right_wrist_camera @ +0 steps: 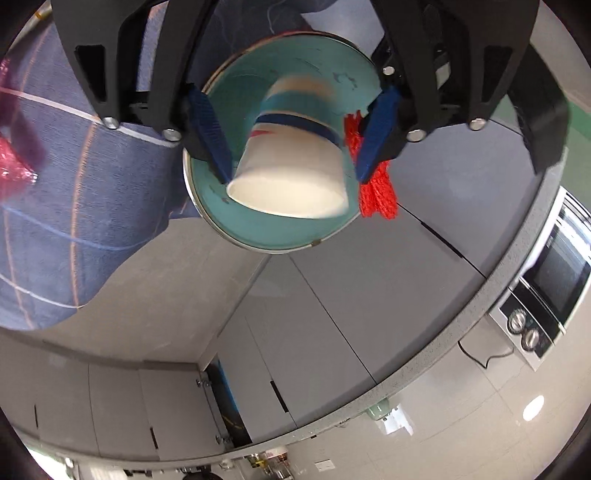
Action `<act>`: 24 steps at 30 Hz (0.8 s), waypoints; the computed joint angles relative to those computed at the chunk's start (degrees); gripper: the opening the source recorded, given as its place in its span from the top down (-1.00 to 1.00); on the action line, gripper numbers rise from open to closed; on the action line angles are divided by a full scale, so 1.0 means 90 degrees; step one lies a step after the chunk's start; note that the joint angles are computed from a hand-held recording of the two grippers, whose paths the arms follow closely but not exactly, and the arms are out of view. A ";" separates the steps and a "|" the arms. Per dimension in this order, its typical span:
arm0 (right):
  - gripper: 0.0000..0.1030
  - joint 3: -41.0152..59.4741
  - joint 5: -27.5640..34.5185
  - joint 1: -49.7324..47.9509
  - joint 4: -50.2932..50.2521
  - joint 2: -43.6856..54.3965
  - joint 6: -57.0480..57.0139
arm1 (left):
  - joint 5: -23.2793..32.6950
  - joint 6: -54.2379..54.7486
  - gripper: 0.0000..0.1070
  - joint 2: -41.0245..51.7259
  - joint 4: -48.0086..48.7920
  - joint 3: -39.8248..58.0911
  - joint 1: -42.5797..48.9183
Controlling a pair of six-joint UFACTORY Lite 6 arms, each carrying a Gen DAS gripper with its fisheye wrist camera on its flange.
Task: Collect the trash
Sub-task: 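Open both grippers to drop the net and cup into the teal bin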
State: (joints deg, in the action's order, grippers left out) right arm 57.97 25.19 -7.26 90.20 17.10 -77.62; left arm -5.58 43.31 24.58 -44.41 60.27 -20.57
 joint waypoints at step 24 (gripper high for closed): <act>-0.71 -0.4030 -0.0579 -0.2688 -0.2273 -0.5937 0.1192 | -0.1484 0.3392 -0.71 -0.1679 -0.4278 -0.0932 -0.1870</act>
State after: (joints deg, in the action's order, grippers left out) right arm 21.71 19.98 -31.46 69.74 -36.33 -66.89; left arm -18.94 73.84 9.47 -82.91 51.88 -37.40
